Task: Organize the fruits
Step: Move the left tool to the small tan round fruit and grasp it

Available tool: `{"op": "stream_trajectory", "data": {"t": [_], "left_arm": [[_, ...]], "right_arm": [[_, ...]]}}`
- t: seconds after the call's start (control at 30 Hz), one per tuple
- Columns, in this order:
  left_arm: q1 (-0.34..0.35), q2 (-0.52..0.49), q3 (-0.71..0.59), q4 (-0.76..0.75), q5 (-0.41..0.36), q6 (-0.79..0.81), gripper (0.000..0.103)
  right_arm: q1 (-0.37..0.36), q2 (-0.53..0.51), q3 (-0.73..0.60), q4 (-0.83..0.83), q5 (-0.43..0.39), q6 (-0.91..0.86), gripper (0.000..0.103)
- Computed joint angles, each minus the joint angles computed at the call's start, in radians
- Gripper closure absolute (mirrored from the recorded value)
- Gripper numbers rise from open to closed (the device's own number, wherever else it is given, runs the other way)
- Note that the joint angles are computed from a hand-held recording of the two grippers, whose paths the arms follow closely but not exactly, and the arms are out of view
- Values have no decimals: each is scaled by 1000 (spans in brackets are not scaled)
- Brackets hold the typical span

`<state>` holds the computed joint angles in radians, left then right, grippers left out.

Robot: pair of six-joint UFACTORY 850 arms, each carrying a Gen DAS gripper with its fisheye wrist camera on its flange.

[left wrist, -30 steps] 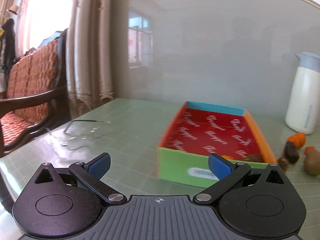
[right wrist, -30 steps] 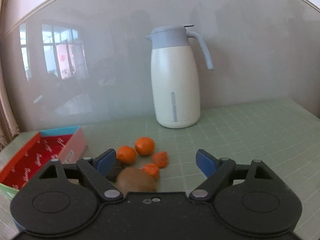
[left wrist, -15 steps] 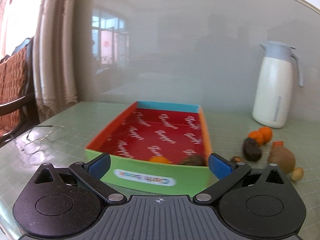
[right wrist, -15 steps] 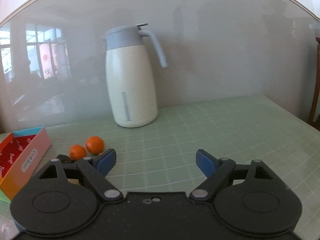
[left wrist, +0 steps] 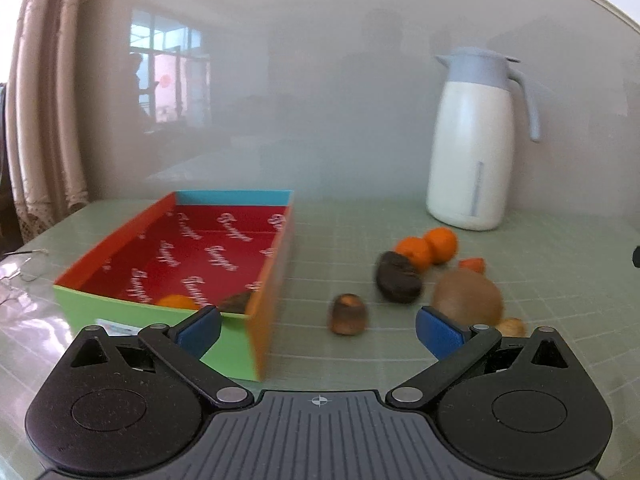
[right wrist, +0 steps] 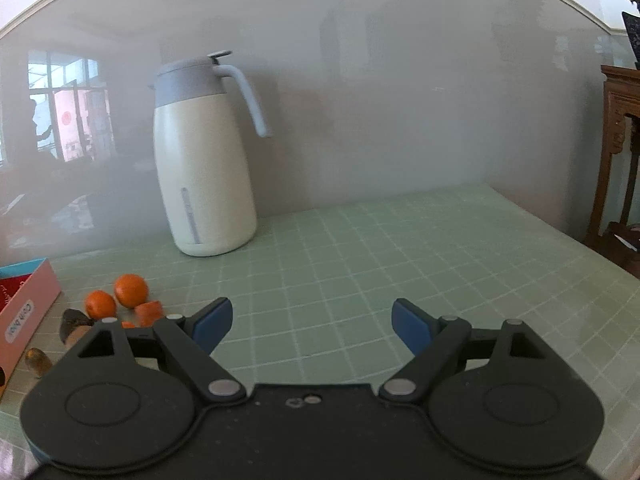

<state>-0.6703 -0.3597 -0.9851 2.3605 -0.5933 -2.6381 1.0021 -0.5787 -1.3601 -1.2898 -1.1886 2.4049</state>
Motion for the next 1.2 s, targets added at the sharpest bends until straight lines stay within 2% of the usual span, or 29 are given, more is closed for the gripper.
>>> {"op": "stream_trajectory", "data": {"t": [0.43,0.6,0.77,1.0,1.2], "left_arm": [[-74,-60,-76,-51,57,48,10],[-97,-88,-117,-60,96,67,19],[-125,-121,-164,-99,115,126,22],[-143,-167,-233,-257,159,298,41],[-149,-189,-277,-369,190,392,48]], "right_arm": [[1,84,138,22,-24,82,17],[2,114,189,48,-33,108,17],[5,141,234,66,-37,144,16],[4,153,255,56,-33,171,16],[1,161,272,67,-31,173,16]]}}
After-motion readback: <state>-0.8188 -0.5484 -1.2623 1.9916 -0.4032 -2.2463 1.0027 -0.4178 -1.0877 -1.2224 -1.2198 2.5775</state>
